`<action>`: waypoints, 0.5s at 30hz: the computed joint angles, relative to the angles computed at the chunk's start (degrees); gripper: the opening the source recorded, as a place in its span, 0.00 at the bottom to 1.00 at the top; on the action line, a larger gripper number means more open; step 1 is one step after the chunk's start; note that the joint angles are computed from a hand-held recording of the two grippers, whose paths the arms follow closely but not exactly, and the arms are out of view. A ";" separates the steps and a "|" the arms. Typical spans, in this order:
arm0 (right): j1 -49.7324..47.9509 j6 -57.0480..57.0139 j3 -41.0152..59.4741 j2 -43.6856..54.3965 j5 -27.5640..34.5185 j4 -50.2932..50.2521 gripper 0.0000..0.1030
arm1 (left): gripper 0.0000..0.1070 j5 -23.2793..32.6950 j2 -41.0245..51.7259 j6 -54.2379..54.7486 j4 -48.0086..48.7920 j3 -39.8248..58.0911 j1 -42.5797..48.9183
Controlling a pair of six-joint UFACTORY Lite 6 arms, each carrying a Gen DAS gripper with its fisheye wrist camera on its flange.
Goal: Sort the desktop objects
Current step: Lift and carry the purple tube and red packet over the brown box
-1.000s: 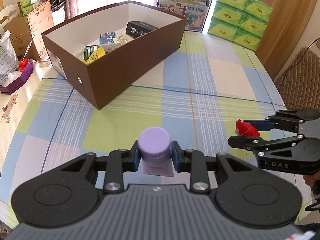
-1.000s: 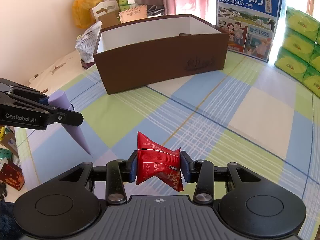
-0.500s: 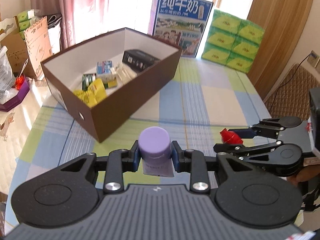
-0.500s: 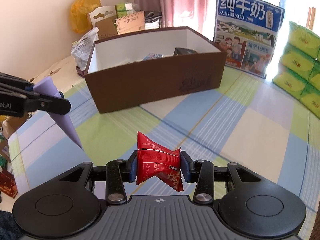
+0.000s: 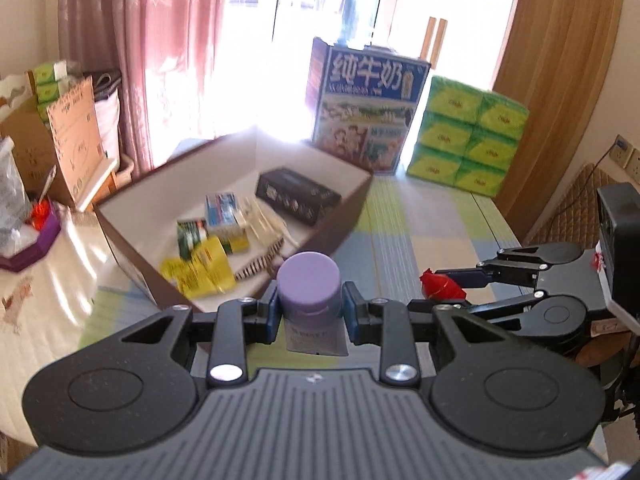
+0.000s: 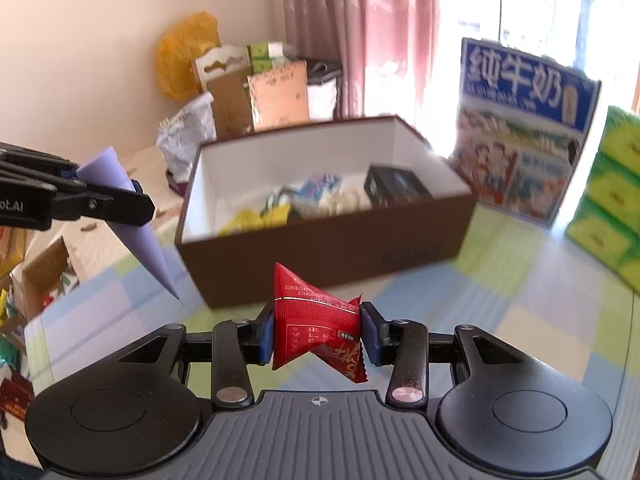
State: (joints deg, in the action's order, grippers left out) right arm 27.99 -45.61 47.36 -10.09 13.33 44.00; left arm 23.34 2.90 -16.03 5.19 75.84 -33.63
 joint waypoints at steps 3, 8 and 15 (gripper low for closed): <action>0.59 -0.98 6.25 4.77 -0.19 0.62 0.39 | 0.25 0.11 2.34 3.64 -1.95 3.79 2.49; 2.26 -2.25 16.57 12.67 -0.73 0.71 0.39 | 0.25 0.51 7.07 11.59 -5.89 11.58 7.18; 4.30 3.64 36.40 28.85 0.03 -6.32 0.39 | 0.25 5.54 21.22 19.20 -8.68 28.53 12.96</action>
